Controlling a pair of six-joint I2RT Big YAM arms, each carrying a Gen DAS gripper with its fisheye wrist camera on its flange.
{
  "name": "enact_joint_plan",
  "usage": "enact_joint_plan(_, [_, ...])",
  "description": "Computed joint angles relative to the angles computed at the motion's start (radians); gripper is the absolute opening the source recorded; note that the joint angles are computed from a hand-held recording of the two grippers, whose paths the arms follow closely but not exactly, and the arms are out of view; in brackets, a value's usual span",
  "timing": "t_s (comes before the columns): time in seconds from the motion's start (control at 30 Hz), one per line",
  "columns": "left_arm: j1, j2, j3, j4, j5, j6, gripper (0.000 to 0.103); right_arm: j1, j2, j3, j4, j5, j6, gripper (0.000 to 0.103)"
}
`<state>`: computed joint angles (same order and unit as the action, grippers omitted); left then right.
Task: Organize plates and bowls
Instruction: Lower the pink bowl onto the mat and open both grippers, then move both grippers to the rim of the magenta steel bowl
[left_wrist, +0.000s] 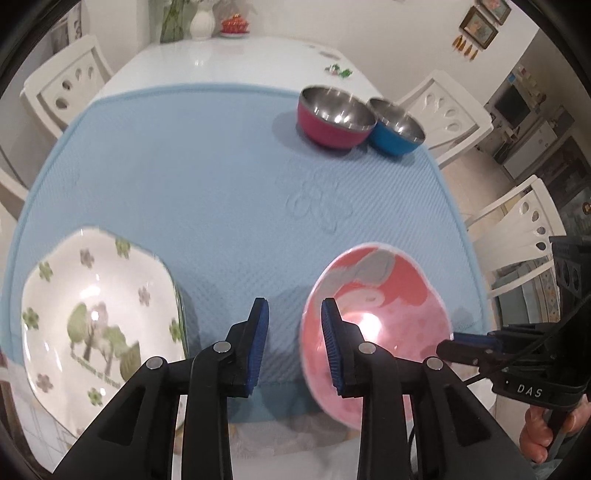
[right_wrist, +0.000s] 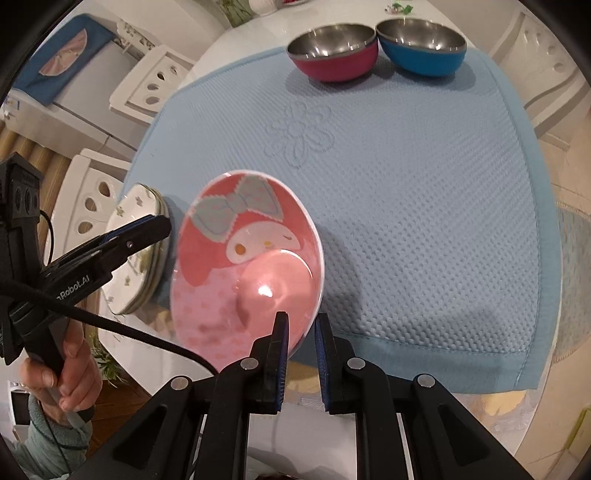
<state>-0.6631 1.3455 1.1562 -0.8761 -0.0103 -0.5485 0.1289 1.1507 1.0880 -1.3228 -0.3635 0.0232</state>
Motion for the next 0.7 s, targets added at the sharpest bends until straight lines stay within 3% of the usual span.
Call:
enact_joint_plan(0.1, [0.006, 0.012, 0.039, 0.002, -0.004, 0.025, 0.028, -0.019, -0.003, 0.026, 0.009, -0.019, -0.004, 0.013])
enact_joint_plan(0.2, [0.024, 0.037, 0.094, 0.011, -0.003, 0.058, 0.04, -0.029, 0.006, 0.059, 0.059, -0.055, 0.022, 0.017])
enact_joint_plan(0.27, [0.041, 0.058, 0.134, 0.021, -0.001, 0.08, 0.061, -0.032, 0.025, 0.089, 0.098, -0.067, 0.054, 0.038])
enact_joint_plan(0.33, [0.062, 0.078, 0.167, 0.045, 0.016, 0.096, 0.066, -0.041, 0.035, 0.111, 0.153, -0.065, 0.085, 0.053])
enact_joint_plan(0.47, [0.104, 0.157, 0.267, 0.035, 0.083, 0.105, 0.068, -0.069, 0.084, 0.165, 0.214, -0.094, 0.128, 0.054])
enact_joint_plan(0.63, [0.144, 0.315, 0.439, 0.005, 0.137, 0.143, 0.068, -0.07, 0.205, 0.246, 0.298, -0.045, 0.26, 0.054])
enact_joint_plan(0.7, [0.153, 0.374, 0.502, -0.018, 0.153, 0.147, 0.068, -0.086, 0.258, 0.273, 0.314, -0.061, 0.307, 0.054])
